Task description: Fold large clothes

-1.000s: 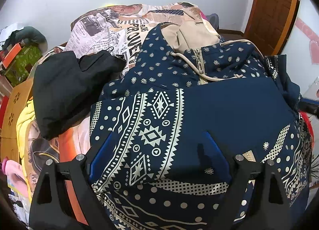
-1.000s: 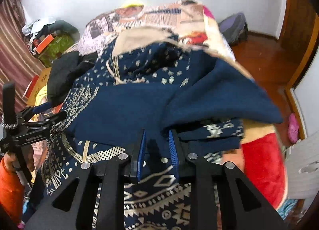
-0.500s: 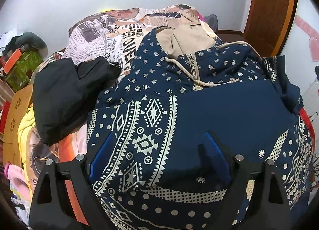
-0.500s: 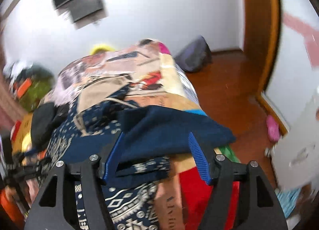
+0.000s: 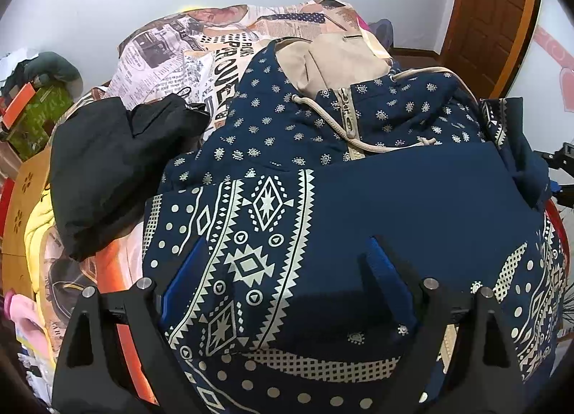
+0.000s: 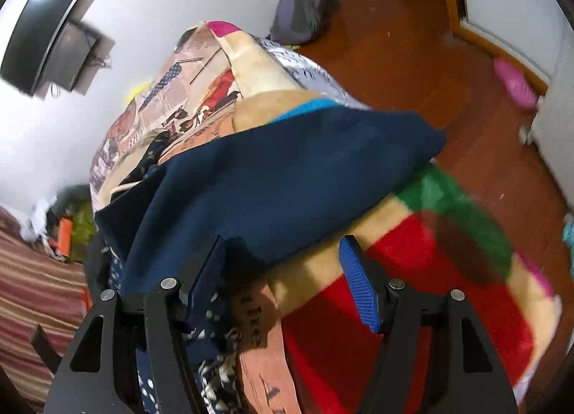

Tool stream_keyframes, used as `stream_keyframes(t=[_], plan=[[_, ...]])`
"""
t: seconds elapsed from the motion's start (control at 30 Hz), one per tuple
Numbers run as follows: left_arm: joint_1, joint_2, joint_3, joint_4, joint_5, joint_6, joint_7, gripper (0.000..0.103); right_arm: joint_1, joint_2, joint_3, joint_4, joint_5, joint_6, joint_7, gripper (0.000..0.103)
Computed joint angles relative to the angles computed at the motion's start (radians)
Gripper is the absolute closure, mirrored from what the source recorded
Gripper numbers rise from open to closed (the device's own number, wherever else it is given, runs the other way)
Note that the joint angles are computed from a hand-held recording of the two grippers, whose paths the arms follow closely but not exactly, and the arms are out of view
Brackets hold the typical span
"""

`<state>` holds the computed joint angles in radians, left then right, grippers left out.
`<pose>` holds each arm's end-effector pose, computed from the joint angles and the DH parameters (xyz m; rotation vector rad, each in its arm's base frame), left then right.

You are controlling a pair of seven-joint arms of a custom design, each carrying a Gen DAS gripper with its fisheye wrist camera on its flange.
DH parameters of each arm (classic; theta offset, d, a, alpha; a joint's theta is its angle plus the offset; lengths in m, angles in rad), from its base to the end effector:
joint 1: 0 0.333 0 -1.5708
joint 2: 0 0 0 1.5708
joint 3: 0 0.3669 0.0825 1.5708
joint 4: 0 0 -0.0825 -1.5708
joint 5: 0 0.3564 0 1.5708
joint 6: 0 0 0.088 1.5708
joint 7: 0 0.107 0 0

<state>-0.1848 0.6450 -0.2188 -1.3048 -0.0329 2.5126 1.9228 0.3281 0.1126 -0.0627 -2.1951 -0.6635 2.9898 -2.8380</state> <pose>0.7351 -0.2555 0.4855 -1.2207 2.4708 -0.7306 0.5366 0.1923 0.4710 -0.7034 2.3237 -0.1618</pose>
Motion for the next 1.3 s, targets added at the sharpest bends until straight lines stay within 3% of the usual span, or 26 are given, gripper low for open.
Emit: stream_keyframes(t=[0.2, 0.3, 0.37, 0.4, 0.57, 0.8, 1.0, 1.2, 1.3], plan=[[-0.005, 0.012, 0.001, 0.014, 0.004, -0.012, -0.004, 0.013, 0.028, 0.029, -0.072, 0.009, -0.114, 0.073, 0.144, 0.042], [-0.003, 0.014, 0.0, 0.018, 0.001, -0.015, -0.006, 0.013, 0.026, 0.029, -0.056, 0.032, -0.097, -0.008, 0.116, 0.066], [0.0, 0.012, -0.002, 0.016, -0.002, -0.012, -0.005, 0.013, 0.01, 0.032, -0.031, 0.052, -0.062, -0.055, 0.049, 0.088], [0.002, 0.01, -0.003, 0.013, -0.003, -0.009, -0.003, 0.013, 0.019, 0.029, -0.029, 0.07, -0.084, -0.093, 0.047, 0.091], [0.012, 0.001, -0.005, 0.001, -0.011, 0.006, 0.003, 0.013, 0.016, 0.006, 0.007, 0.146, -0.174, -0.212, 0.008, 0.094], [0.042, -0.023, -0.021, -0.033, -0.049, 0.035, 0.018, 0.013, 0.023, -0.011, 0.065, 0.296, -0.313, -0.292, -0.047, 0.095], [0.067, -0.052, -0.03, -0.075, -0.079, 0.068, 0.044, 0.013, 0.064, 0.084, 0.094, 0.504, -0.272, -0.298, -0.271, 0.095], [0.105, -0.077, -0.037, -0.108, -0.123, 0.095, 0.061, 0.013, 0.093, 0.268, 0.14, 0.726, -0.04, -0.308, -0.614, 0.095], [0.12, -0.082, -0.033, -0.114, -0.136, 0.095, 0.061, 0.013, 0.08, 0.376, 0.209, 0.841, 0.116, -0.352, -0.812, 0.095]])
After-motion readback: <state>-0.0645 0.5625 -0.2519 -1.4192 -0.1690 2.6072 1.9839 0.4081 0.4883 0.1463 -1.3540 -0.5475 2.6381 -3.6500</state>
